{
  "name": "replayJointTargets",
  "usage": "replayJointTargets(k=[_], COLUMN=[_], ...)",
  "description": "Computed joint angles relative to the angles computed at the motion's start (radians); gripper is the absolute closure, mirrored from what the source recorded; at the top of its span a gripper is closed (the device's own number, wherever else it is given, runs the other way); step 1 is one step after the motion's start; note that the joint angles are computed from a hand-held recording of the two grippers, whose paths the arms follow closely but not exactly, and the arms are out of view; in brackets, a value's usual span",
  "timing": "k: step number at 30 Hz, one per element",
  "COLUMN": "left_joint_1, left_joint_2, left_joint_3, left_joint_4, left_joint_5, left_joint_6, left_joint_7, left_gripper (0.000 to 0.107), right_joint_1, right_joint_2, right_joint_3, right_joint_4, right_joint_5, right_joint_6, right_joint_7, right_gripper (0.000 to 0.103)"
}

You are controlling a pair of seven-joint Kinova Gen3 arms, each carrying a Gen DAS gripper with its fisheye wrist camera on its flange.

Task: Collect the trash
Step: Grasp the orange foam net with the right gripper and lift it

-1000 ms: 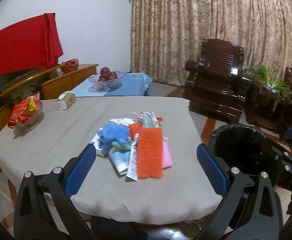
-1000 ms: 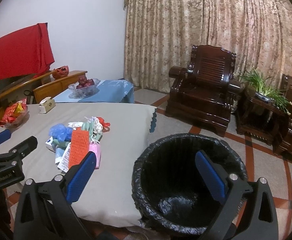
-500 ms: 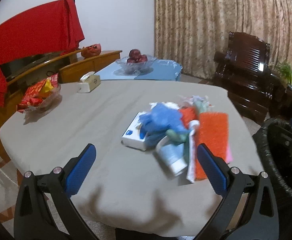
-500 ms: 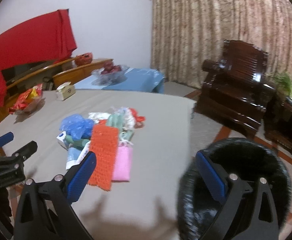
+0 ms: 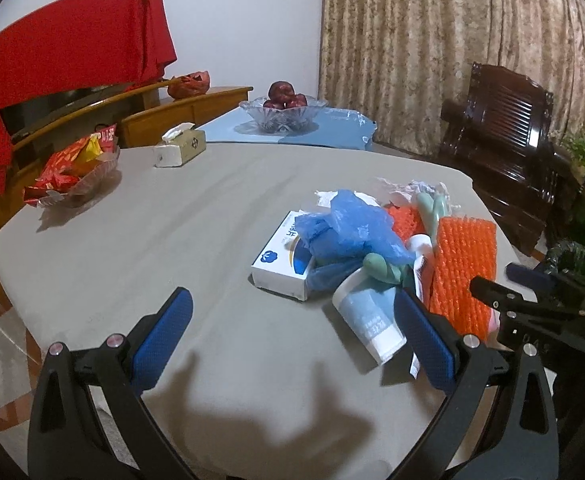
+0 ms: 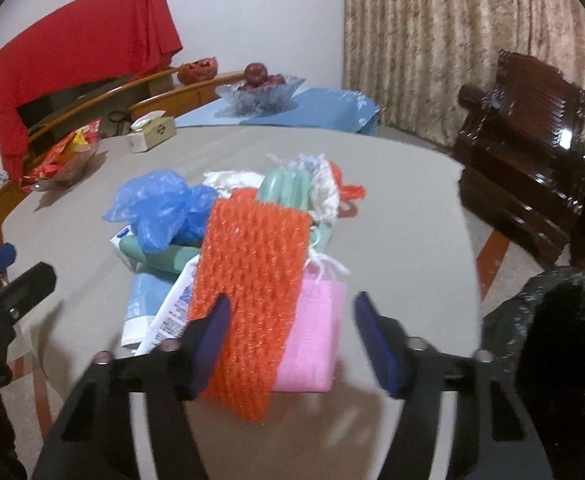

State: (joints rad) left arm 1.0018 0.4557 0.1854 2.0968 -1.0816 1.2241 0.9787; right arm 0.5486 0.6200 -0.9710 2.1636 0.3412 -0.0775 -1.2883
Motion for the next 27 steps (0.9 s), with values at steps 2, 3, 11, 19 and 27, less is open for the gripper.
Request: replayJointTargets(k=[2, 3, 11, 19, 27], left_joint_1=[-0.009, -0.015, -0.015, -0.022, -0.049], left_joint_2=[-0.001, -0.005, 0.008, 0.017, 0.068], left_joint_3=[-0.003, -0.004, -0.006, -0.013, -0.044], left_joint_4=[0.002, 0.005, -0.018, -0.047, -0.096], left_joint_5=[-0.010, -0.016, -0.025, -0.062, -0.124], left_joint_6=[-0.017, -0.029, -0.031, -0.070, -0.168], left_joint_7=[0.005, 0.005, -0.037, -0.075, -0.133], left_gripper=[0.010, 0.010, 0.010, 0.027, 0.040], right_joint_1=[0.033, 0.042, 0.157, 0.291, 0.319], right_joint_2=[0.040, 0.052, 0.119, 0.100, 0.076], right_joint_3=[-0.047, -0.061, -0.191, -0.275, -0.231], right_joint_4=[-0.021, -0.029, -0.030, -0.003, -0.015], right_joint_5=[0.019, 0.013, -0.057, -0.157, -0.263], right_joint_6=[0.052, 0.070, 0.126, 0.142, 0.156], right_joint_7=[0.017, 0.035, 0.161, 0.262, 0.343], right_gripper=[0.074, 0.080, 0.093, 0.093, 0.093])
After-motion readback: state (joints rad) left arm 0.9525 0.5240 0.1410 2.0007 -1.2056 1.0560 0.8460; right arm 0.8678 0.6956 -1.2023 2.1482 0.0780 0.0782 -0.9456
